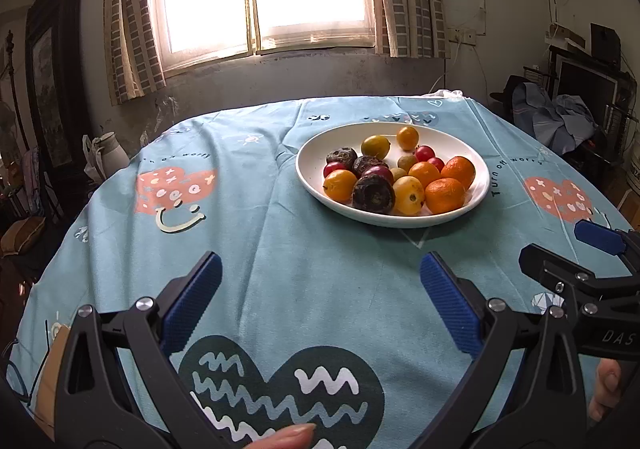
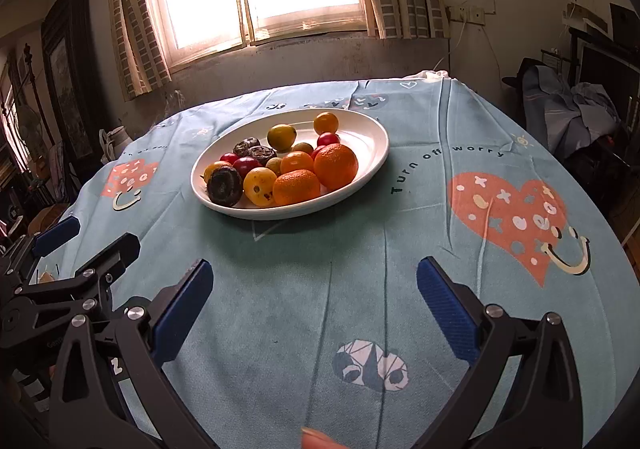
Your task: Organize fruits
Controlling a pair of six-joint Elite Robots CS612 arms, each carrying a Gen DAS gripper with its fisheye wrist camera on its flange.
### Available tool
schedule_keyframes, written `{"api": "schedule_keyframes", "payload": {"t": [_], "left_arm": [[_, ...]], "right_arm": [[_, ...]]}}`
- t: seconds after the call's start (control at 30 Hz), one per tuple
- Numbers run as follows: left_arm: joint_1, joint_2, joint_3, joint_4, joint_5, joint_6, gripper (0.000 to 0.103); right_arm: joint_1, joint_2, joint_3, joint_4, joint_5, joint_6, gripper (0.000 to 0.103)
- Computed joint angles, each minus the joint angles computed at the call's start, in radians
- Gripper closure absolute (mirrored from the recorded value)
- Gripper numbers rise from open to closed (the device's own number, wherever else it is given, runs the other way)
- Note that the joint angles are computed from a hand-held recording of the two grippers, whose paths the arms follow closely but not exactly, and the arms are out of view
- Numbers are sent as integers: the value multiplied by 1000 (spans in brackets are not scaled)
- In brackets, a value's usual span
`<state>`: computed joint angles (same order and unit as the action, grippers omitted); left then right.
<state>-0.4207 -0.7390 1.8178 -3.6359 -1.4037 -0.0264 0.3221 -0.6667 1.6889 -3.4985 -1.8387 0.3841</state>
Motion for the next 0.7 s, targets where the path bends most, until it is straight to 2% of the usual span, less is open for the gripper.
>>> {"api": "schedule_keyframes", "payload": {"t": [0.7], "left_arm": [[0,0,0,7,-6,6,2]], "right_arm": [[0,0,-1,6,1,3,1]]}}
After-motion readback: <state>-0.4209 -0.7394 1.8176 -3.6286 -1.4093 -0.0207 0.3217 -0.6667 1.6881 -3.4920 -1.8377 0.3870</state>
